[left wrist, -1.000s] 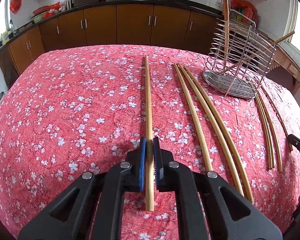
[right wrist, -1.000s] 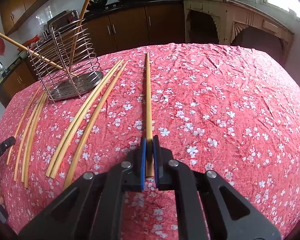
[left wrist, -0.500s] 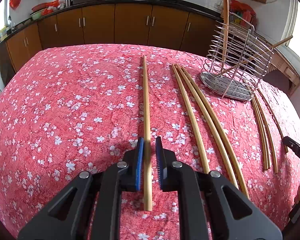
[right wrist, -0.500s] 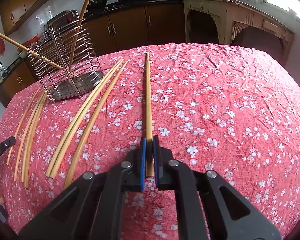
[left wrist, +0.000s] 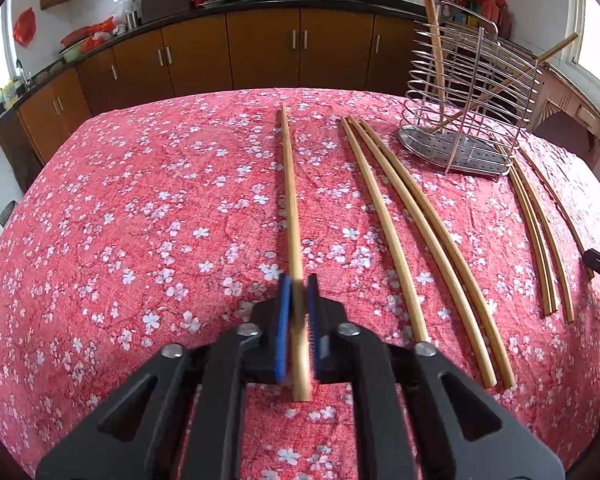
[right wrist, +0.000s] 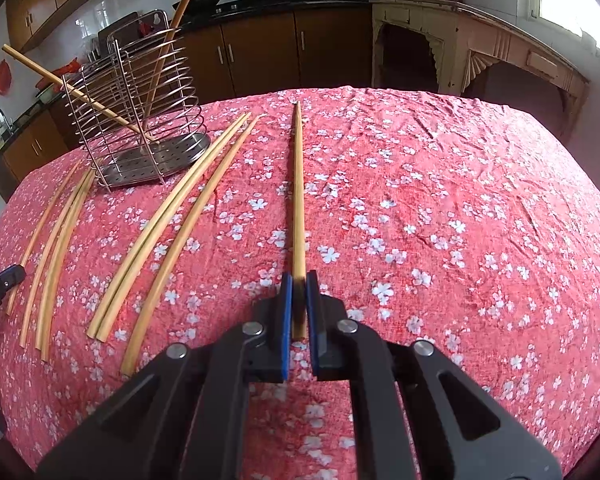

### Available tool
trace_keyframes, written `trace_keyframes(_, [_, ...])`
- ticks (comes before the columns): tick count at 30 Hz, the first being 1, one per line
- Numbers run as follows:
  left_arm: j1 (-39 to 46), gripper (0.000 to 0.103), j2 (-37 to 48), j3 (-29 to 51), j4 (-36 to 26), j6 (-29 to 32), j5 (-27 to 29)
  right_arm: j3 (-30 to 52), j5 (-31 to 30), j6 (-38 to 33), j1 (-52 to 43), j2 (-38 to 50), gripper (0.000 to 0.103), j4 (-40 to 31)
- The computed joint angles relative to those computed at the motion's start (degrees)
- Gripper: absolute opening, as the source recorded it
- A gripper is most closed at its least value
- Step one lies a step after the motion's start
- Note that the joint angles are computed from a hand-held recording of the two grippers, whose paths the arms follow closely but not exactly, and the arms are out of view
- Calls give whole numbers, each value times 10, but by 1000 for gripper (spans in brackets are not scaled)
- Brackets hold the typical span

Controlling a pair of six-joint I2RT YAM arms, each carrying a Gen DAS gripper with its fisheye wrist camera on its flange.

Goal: Organize utensils
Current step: 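Lift and carry the left tool's chopstick over the rack while the right tool carries its own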

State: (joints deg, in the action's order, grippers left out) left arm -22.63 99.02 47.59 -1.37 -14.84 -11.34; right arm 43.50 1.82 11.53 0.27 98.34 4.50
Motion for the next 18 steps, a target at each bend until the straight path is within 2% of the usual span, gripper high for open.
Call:
trace_keyframes(5, [23, 7, -24, -9, -10, 2, 34, -33, -22, 6, -16, -39, 8, 29])
trace_keyframes(12, [39, 7, -137, -49, 14, 11, 53, -82, -28, 14, -35, -158, 8, 67])
trace_keyframes(18, [50, 7, -204, -54, 34, -6, 70, -94, -26, 18, -51, -237, 8, 100])
